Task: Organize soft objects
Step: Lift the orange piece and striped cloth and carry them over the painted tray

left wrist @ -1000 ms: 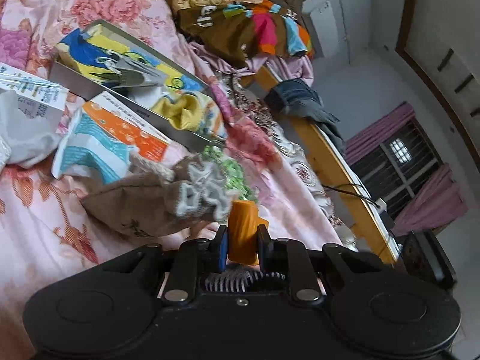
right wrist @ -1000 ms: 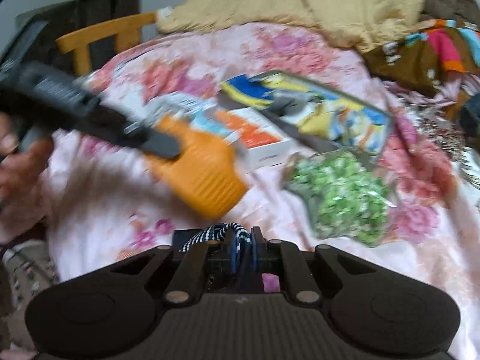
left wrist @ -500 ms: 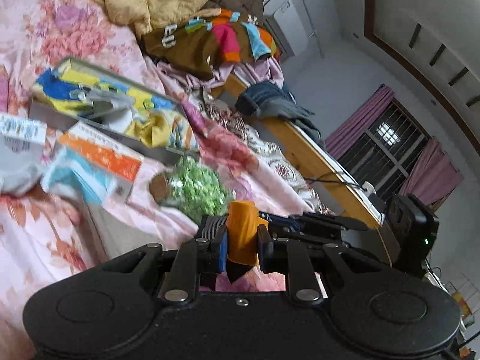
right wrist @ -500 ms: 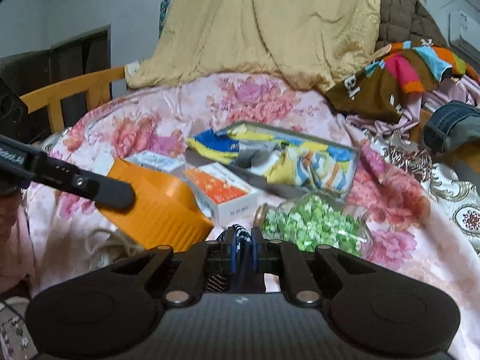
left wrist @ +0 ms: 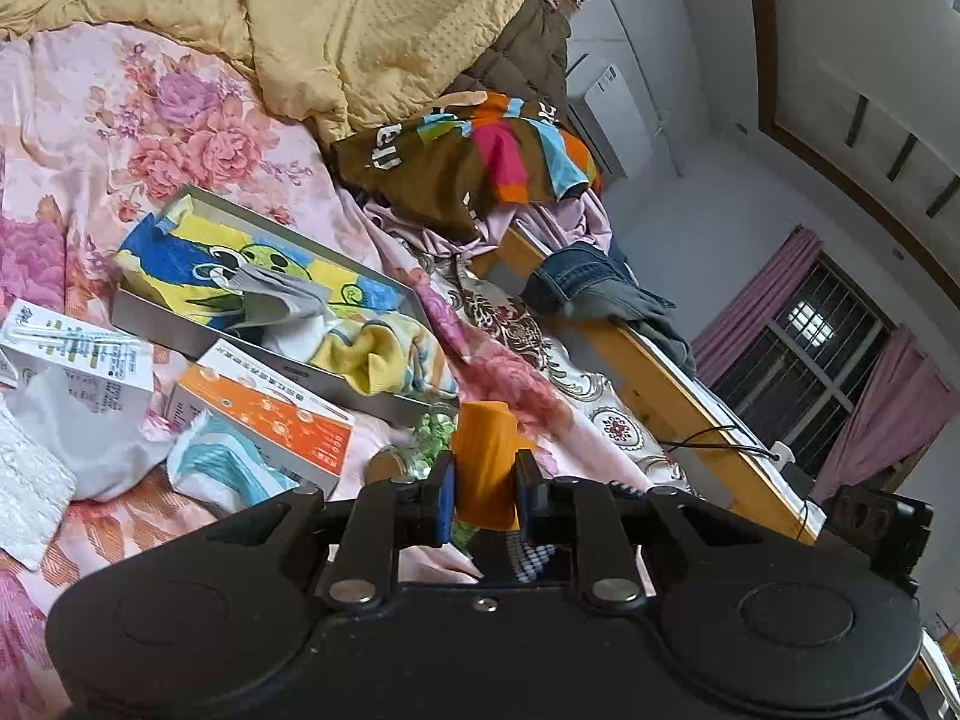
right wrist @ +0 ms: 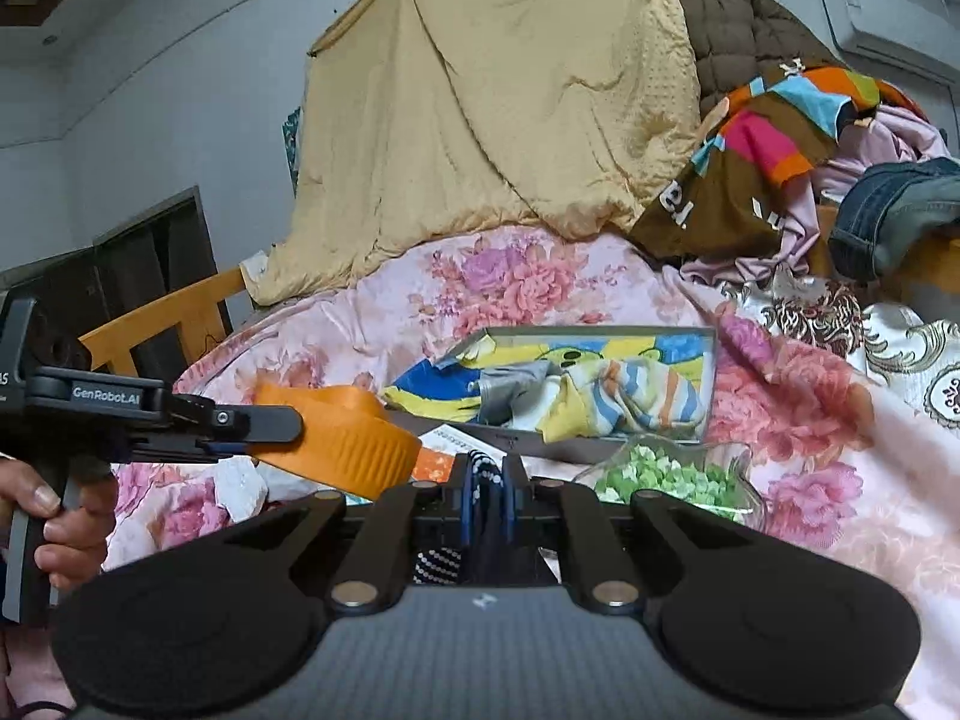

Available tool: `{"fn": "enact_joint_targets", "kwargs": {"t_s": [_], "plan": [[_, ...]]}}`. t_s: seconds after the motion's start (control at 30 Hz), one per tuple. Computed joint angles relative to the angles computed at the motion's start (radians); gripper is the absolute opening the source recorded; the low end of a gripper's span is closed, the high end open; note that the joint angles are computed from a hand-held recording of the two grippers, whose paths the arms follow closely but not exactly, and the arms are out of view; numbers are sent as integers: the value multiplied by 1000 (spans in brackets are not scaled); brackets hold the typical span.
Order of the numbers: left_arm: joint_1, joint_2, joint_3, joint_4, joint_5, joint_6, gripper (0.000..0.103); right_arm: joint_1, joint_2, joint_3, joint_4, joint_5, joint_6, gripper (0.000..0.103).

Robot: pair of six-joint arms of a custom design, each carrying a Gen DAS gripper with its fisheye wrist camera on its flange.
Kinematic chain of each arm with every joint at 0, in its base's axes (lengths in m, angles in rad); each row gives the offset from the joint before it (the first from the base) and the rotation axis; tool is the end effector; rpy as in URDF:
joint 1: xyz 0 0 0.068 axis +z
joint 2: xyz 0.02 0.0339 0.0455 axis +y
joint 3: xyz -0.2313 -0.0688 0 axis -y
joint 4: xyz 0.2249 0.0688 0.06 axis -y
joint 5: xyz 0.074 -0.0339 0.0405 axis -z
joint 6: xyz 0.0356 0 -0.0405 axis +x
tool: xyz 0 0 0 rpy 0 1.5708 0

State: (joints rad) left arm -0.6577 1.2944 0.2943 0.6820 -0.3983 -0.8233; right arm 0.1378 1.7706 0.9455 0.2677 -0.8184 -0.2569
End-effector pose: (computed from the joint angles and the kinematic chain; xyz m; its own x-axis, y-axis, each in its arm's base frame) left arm 0.1907 -0.1299 0.1458 -0.3677 -0.5702 -0.7347 0.0033 0.7892 -0.6141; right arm 0.3392 0.0733 0.1637 -0.3270 -0.2207 -0.9189 -0.8175 0.5539 0.1579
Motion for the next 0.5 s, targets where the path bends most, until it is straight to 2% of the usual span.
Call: {"fn": "enact_joint_targets", "kwargs": {"t_s": [0.17, 0.27, 0.4, 0.5], "plan": [[38, 13, 30, -22, 39, 54, 21, 36, 12, -1, 65, 50, 42, 11], [108, 24, 79, -67, 105, 120, 21, 78, 36, 37, 89, 101, 80, 11], [256, 77, 155, -81, 231, 218, 21, 139, 116, 167, 93, 149, 153, 11], [376, 165, 218, -36, 307, 288, 21, 197, 205, 315, 49, 220, 154, 11]]}}
